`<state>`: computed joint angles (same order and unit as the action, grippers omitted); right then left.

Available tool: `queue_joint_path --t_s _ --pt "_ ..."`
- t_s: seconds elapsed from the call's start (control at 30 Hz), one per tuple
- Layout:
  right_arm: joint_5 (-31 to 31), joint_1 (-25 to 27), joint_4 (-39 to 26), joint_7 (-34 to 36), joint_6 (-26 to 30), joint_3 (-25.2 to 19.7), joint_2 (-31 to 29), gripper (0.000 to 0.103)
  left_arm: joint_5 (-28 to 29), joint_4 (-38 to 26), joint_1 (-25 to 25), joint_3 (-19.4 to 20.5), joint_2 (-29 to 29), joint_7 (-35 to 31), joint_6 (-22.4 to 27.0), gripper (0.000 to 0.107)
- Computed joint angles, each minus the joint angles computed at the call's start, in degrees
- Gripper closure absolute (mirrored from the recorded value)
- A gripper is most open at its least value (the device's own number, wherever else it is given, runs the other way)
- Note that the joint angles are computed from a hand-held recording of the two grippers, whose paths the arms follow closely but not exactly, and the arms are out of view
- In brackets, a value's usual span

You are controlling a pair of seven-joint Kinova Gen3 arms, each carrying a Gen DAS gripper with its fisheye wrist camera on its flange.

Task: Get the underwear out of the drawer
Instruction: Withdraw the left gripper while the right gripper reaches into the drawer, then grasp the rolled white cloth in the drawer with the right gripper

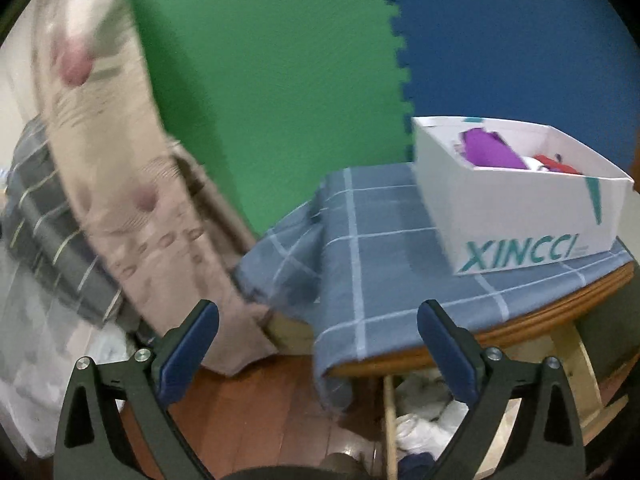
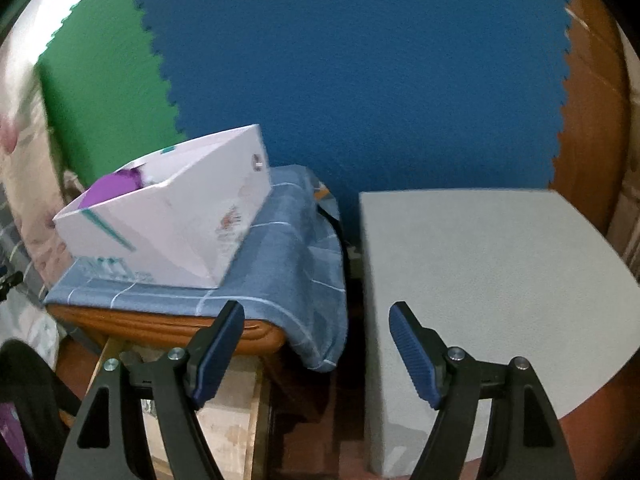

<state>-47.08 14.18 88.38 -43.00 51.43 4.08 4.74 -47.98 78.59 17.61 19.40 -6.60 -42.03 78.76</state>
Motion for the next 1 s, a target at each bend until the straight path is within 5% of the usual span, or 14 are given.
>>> queue_joint_path --t_s 0.1,0.2,0.43,0.8,1.0 --pt "-2.2 -2.2 0.5 6.3 4.4 1.4 -1.3 0.026 -0.1 4.5 -1.3 0.0 -3.8 5.2 -2.6 0.008" --pt "-2.7 -1.9 -0.3 11.0 11.4 -2.4 -1.2 0.026 -1.7 6.8 -4.1 2.4 -5.9 9.9 -3.8 0.005" --pt "8.2 -13.8 -6.1 12.2 20.6 -8.4 2.6 0.026 1.2 7.0 -8.2 4.2 -6.8 10.5 -3.8 0.005" --pt "24.7 -28.9 -8.6 10.1 13.7 -13.9 10.1 0.026 1.2 5.8 -9.0 5.5 -5.6 10.3 -1.1 0.005" --pt "34.9 -34.2 -2.7 11.0 2.1 -15.2 10.2 0.026 0.6 5.5 -7.7 5.2 -4.8 9.9 -0.2 0.005"
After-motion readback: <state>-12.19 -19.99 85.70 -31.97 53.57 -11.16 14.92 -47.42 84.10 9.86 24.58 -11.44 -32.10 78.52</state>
